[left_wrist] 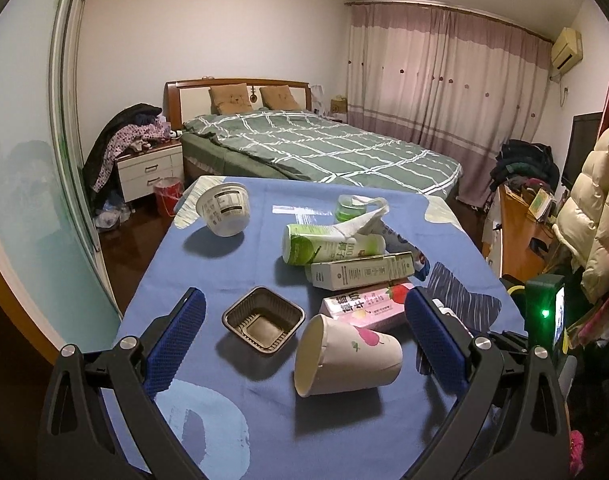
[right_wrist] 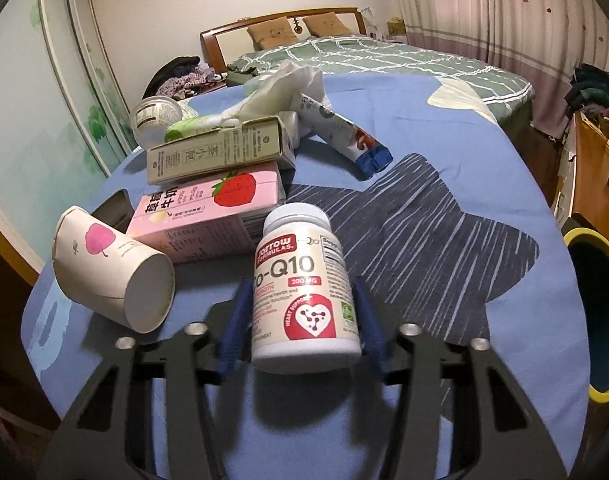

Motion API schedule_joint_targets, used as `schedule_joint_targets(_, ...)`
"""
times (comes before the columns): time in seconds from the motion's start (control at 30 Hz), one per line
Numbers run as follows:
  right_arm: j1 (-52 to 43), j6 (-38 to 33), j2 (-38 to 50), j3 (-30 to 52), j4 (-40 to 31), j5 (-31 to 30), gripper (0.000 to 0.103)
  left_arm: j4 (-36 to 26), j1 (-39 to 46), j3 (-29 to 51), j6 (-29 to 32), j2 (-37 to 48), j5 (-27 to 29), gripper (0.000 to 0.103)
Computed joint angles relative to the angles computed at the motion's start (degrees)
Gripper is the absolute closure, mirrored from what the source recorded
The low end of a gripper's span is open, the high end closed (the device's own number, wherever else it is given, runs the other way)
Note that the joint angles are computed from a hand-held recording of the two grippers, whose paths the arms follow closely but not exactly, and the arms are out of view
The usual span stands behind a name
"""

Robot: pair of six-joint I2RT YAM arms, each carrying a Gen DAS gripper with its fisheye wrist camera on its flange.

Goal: Collect trash
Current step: 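Grasp the white supplement bottle with the right gripper, then carry the supplement bottle over the yellow bin and release it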

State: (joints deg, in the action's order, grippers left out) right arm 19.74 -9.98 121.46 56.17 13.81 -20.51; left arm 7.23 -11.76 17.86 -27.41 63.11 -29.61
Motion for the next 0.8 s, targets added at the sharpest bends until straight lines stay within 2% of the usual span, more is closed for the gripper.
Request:
schedule_joint_targets(0.3, -2.1, -0.1, -1.3, -1.1, 0.5, -1.4, 0.057, 1.8, -0.6, 0.2, -0.1, 2.7, 0.5, 0.005)
schedule_joint_targets(0.6, -9.0, 1.1, -3.1, -0.9, 0.6, -2.7, 0.058, 4.7, -1.3, 1.3, -0.3, 7.6, 1.4, 0.005)
schedule_joint_targets(0.8, -15.2, 3.3, -1.2, 2.7, 0.2, -2.4, 0.058, 6.7, -2.0, 2.5, -0.2, 11.8, 2.0, 0.005)
